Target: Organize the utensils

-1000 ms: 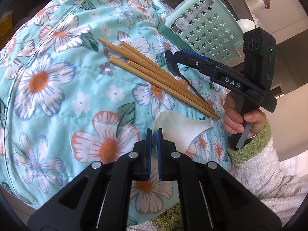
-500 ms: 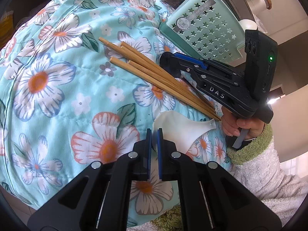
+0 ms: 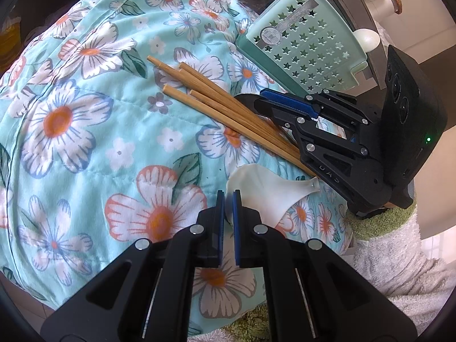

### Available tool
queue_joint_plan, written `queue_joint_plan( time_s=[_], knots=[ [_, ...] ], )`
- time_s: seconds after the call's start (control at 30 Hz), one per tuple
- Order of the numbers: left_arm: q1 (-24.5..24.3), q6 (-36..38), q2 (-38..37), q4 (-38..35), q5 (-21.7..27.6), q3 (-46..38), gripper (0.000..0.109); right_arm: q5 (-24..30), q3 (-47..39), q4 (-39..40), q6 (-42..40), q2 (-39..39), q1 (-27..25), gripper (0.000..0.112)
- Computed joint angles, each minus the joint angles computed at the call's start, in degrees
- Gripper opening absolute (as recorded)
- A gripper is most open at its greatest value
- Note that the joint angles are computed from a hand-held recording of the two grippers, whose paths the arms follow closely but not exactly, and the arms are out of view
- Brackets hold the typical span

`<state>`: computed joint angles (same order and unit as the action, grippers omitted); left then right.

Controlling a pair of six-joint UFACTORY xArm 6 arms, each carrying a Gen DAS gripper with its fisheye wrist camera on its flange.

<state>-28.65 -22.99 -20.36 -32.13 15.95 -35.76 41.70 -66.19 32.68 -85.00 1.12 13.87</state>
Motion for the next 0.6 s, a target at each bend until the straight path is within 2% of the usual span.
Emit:
queue_joint_plan(
  time_s=[0.13, 0.33, 0.6],
  knots=[
    [-0.03, -0.58, 0.03, 0.64, -0.08, -0.05, 0.004, -4.08, 1.9, -0.59, 0.87, 0.18, 1.09, 0.008],
    [-0.05, -1.73, -0.12, 2.26, -0.51, 0.11, 0.004, -12.56, 4.97, 6.14, -2.83, -1.47, 1.89, 0.006],
    [-0.19, -5.68, -0.83, 8.61, -2.8, 0.79, 0.004, -13.81, 2.02, 17.06, -2.82, -2.02, -2.29, 0.004]
  ],
)
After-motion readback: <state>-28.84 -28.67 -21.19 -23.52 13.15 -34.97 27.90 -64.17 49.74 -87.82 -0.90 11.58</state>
